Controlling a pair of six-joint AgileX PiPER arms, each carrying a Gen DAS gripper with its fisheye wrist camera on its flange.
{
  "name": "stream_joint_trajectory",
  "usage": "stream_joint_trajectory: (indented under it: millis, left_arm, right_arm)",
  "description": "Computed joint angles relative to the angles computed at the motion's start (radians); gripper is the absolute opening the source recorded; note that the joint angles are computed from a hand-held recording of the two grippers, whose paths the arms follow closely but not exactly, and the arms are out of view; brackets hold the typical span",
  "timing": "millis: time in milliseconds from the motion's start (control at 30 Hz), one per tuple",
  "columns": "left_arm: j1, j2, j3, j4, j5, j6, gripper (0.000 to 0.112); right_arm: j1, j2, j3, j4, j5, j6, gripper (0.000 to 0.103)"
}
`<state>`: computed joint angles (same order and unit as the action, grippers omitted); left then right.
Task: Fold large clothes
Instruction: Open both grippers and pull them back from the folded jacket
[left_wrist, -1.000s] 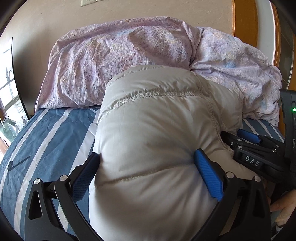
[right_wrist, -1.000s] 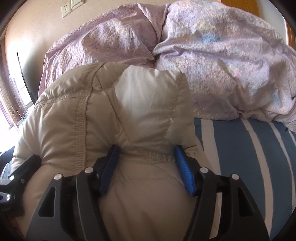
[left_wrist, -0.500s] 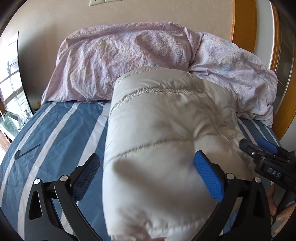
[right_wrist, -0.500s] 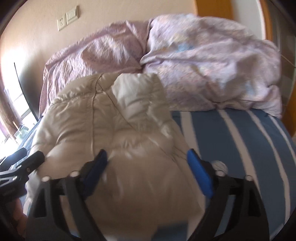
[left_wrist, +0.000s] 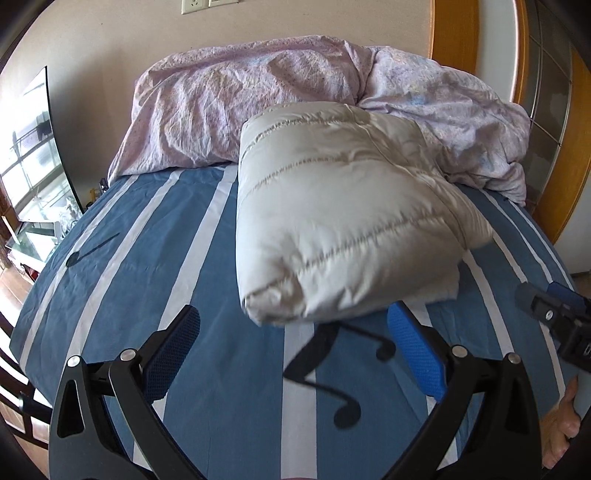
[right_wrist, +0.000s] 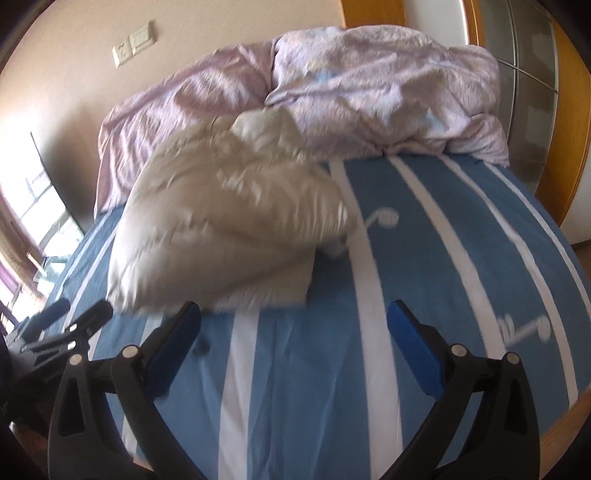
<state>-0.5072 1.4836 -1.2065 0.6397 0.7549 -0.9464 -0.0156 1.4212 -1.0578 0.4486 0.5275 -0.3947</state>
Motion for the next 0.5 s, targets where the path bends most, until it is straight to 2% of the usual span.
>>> stream_joint_trajectory:
  millis: [67, 167, 300, 500]
  left_arm:
    - [-0.016, -0.029, 0.03, 0.001, 0.009, -0.012, 0.102]
    - [-0.02, -0.058, 0.053, -0.032, 0.012, 0.001, 0.102]
    - [-0.053, -0.082, 0.076, 0.005, 0.038, -0.045, 0.102]
    - [-0.082, -0.107, 0.096, -0.007, 0.07, -0.06, 0.102]
  right_arm:
    - [0.03, -0.038, 0.041, -0.083, -0.011, 0.065, 0.101]
    - [0.05, -0.073, 0.079, -0.125, -0.008, 0.097, 0.101]
    - [0.081, -0.109, 0.115, -0.219, 0.007, 0.165, 0.101]
    - [0.084, -0.144, 0.125, -0.256, 0.046, 0.164, 0.101]
